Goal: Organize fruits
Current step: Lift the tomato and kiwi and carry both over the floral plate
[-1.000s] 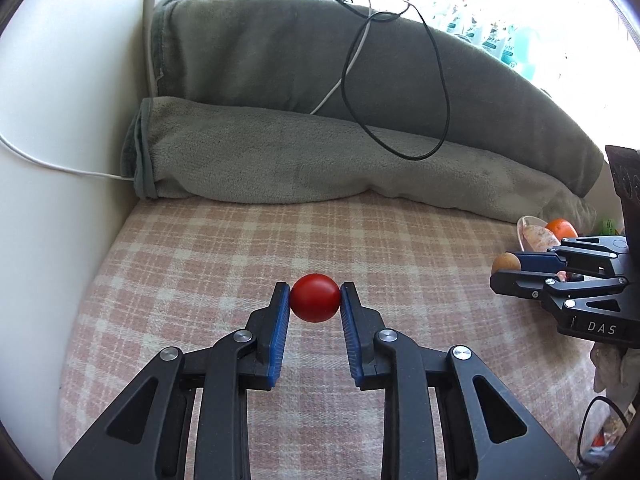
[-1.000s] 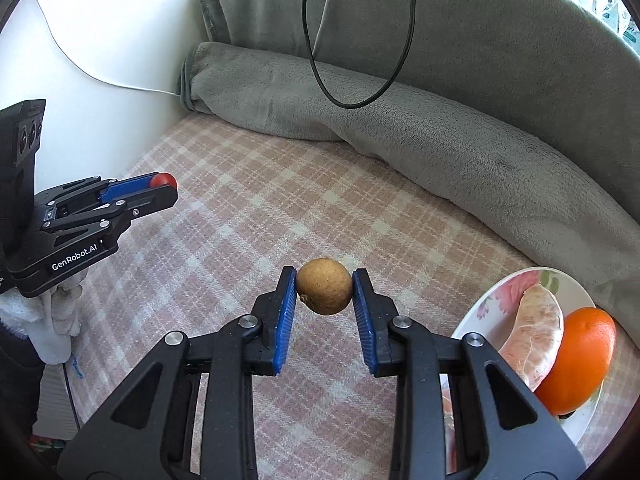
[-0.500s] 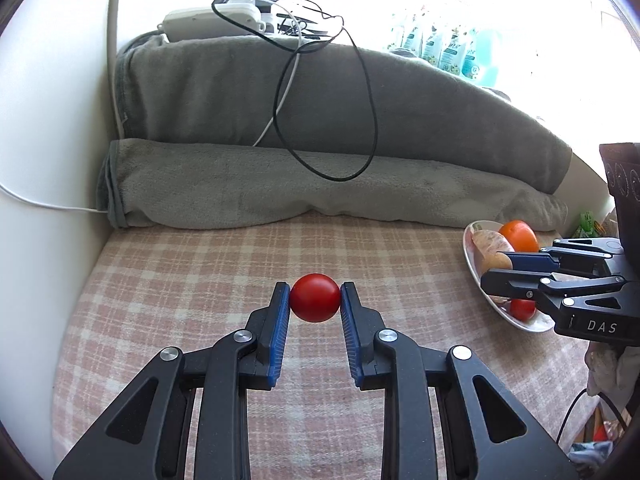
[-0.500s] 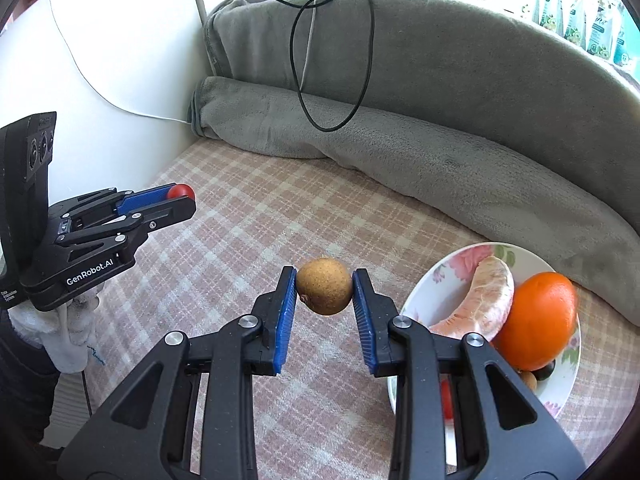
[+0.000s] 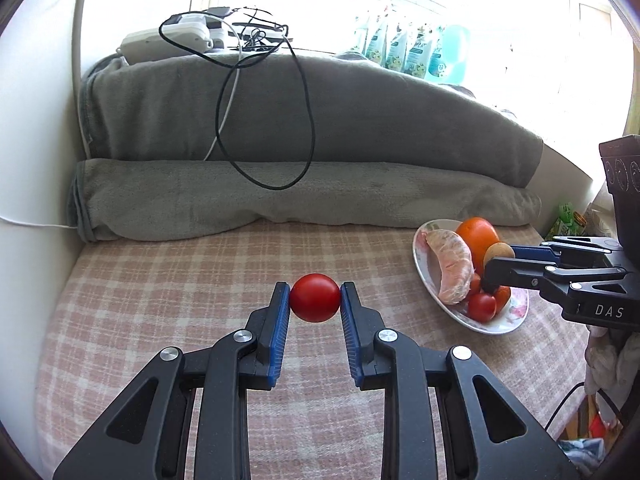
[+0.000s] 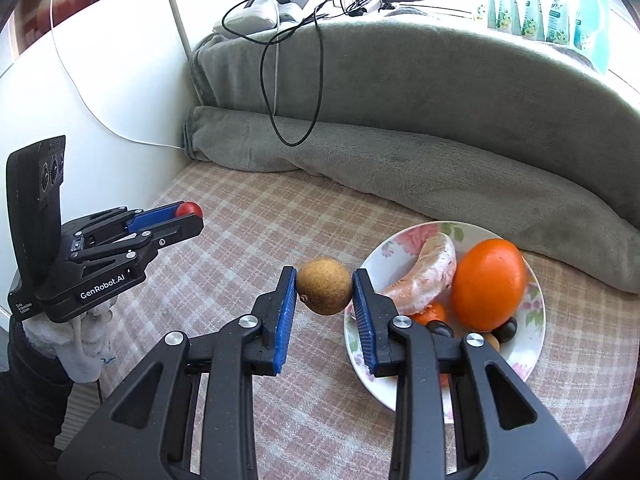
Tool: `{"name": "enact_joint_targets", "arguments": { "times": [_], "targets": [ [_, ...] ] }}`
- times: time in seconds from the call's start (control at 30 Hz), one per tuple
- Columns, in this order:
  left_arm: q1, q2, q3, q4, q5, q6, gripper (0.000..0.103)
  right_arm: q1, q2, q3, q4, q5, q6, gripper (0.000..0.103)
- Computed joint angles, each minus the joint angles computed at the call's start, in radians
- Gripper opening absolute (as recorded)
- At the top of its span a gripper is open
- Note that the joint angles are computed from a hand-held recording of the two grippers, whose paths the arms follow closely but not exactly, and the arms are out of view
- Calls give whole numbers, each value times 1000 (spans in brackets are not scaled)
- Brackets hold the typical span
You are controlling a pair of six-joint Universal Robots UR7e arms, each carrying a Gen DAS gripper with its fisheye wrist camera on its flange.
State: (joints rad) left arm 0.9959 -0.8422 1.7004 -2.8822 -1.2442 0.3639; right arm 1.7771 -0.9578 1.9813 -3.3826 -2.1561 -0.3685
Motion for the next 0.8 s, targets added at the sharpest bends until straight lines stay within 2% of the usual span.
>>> {"name": "enact_joint_targets", "arguments": {
  "times": [0.37, 0.8],
  "targets": [
    [-22, 4, 13, 5, -46, -8, 24, -20, -82, 99, -89, -3, 34, 30],
    [-42, 39, -3, 29, -92, -16, 24, -82, -170, 209, -186, 0, 80, 30]
  ]
}}
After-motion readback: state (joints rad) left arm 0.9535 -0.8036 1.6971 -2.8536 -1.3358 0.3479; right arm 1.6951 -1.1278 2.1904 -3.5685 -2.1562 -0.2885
